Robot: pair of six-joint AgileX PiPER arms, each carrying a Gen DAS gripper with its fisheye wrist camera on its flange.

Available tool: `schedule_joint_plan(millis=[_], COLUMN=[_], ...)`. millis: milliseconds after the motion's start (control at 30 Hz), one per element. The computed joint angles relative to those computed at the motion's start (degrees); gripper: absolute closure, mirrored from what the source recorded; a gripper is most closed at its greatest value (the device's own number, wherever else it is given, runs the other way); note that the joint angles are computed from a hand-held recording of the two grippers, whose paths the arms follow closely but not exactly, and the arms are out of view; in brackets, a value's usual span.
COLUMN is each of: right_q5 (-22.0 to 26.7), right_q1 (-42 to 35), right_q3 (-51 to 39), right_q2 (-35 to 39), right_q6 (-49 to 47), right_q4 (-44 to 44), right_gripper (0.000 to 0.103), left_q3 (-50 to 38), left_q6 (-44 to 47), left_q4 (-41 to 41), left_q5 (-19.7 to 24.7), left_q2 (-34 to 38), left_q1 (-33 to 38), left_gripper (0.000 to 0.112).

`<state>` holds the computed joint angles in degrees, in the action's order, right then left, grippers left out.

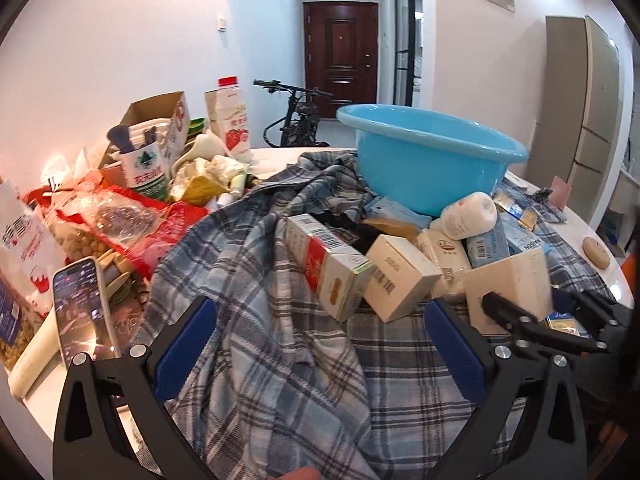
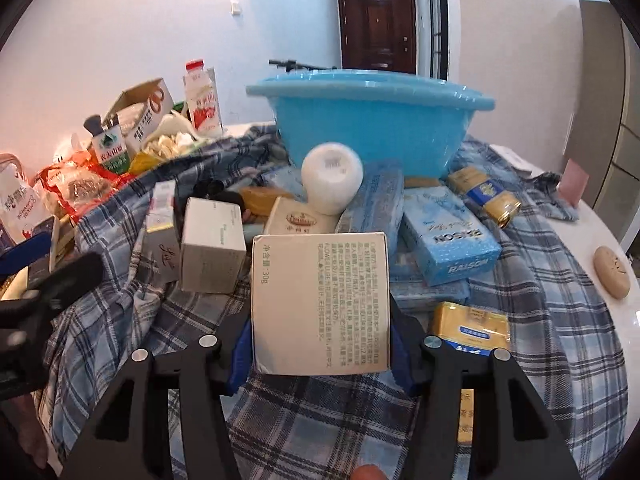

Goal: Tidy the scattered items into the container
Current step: 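Grasp the cream-coloured box with the right tool and lift it, then grasp the white-and-red barcode box with the left tool while the right tool holds its box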

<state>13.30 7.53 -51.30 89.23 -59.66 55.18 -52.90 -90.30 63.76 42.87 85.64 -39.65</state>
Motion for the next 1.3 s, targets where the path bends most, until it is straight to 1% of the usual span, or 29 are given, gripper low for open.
schedule_joint_plan(millis=[67, 133, 200, 267, 333, 367, 400, 500, 567, 633, 700, 767, 833, 900, 933, 1000, 1033, 1067, 1100, 1133, 1167, 1200, 1233, 1267, 1300], right_q5=[-1.4, -2.1, -0.8, 1.4, 2.6, 2.9, 3.3, 5.1, 6.5, 8.1, 9.3, 10.0, 10.6, 11.2, 11.6, 12.6, 12.8, 12.9, 12.9, 13.0, 13.1, 13.2, 13.4, 13.5, 13.6], right_q1=[-0.3, -0.7, -2.1, -4.1, -5.6, -6.2, -6.9, -9.0, -10.0, -10.8, -11.4, -11.8, -12.2, -12.9, -13.3, -13.9, -13.9, -14.0, -13.9, -13.8, -13.7, -13.6, -13.5, -13.5, -13.4], right_q3=[1.6, 2.6, 3.0, 3.3, 3.8, 4.0, 4.3, 4.6, 4.2, 3.4, 3.0, 2.7, 2.4, 2.2, 2.0, 1.2, 1.0, 0.7, 0.5, 0.3, 0.2, 0.1, 0.1, 0.1, 0.2], right_q2=[-2.2, -4.2, -5.4, -6.2, -6.7, -6.9, -7.1, -6.8, -6.2, -5.2, -4.6, -4.2, -3.8, -3.4, -3.1, -2.2, -1.9, -1.7, -1.4, -1.2, -1.0, -1.0, -0.9, -0.9, -1.0], right_q6=[-4.2, -6.5, -9.1, -12.5, -14.6, -15.7, -17.3, -22.0, -23.3, -24.0, -25.0, -26.2, -27.2, -28.3, -28.6, -28.4, -28.5, -28.7, -28.7, -28.7, -28.7, -28.6, -28.5, -28.4, -28.4], right_q4=[4.2, 6.2, 8.5, 11.8, 13.6, 14.5, 16.0, 20.1, 21.0, 21.3, 21.8, 22.3, 22.7, 23.6, 23.9, 23.7, 23.9, 24.0, 24.1, 24.1, 24.1, 24.0, 23.9, 23.9, 23.9], right_gripper=[0.045, 0.045, 0.045, 0.045, 0.045, 0.045, 0.045, 0.045, 0.045, 0.045, 0.045, 0.045, 0.045, 0.045, 0.045, 0.045, 0.045, 0.045, 0.045, 0.045, 0.045, 0.044, 0.044, 0.044, 0.044], left_q3=[-1.9, -3.7, -5.9, -7.3, -8.6, -9.1, -9.4, -11.2, -13.1, -15.1, -16.6, -17.3, -16.4, -15.6, -15.1, -13.6, -13.5, -14.2, -15.4, -16.6, -17.7, -18.8, -19.6, -20.1, -20.4], left_q6=[2.2, 4.2, 6.6, 5.8, 5.0, 5.5, 6.8, 14.6, 20.6, 24.1, 24.2, 22.6, 19.4, 16.6, 15.1, 11.7, 12.3, 15.1, 19.8, 22.3, 22.7, 22.8, 23.5, 24.4, 24.7], left_q4=[-0.8, -1.5, -2.3, -0.3, 0.6, -0.2, -1.9, -11.9, -18.4, -22.1, -22.8, -21.7, -19.3, -17.5, -16.9, -15.2, -16.3, -19.2, -23.2, -25.0, -24.7, -24.1, -24.3, -24.9, -25.0], left_q5=[-0.1, -1.3, -1.9, -0.3, 1.8, 1.2, -0.7, -7.6, -10.7, -11.4, -11.2, -10.7, -10.5, -10.1, -10.1, -11.5, -12.6, -13.5, -13.9, -13.3, -12.2, -10.6, -9.7, -9.3, -8.7], left_q2=[1.7, 3.1, 4.7, 5.8, 6.6, 6.7, 6.7, 7.8, 9.7, 11.8, 13.7, 14.9, 14.6, 14.0, 13.4, 12.2, 12.1, 12.6, 13.4, 14.3, 15.2, 16.2, 17.0, 17.6, 18.0], left_q1=[0.4, 1.1, 2.0, 2.5, 4.1, 5.6, 7.5, 12.9, 15.1, 15.8, 15.9, 15.9, 15.9, 16.4, 16.8, 17.8, 18.5, 19.2, 19.8, 19.6, 19.1, 18.4, 18.1, 17.9, 17.8], left_gripper=[0.009, 0.009, 0.009, 0.009, 0.009, 0.009, 0.009, 0.009, 0.009, 0.009, 0.009, 0.009, 0.011, 0.019, 0.02, 0.02, 0.02, 0.022, 0.031, 0.035, 0.039, 0.047, 0.052, 0.062, 0.066])
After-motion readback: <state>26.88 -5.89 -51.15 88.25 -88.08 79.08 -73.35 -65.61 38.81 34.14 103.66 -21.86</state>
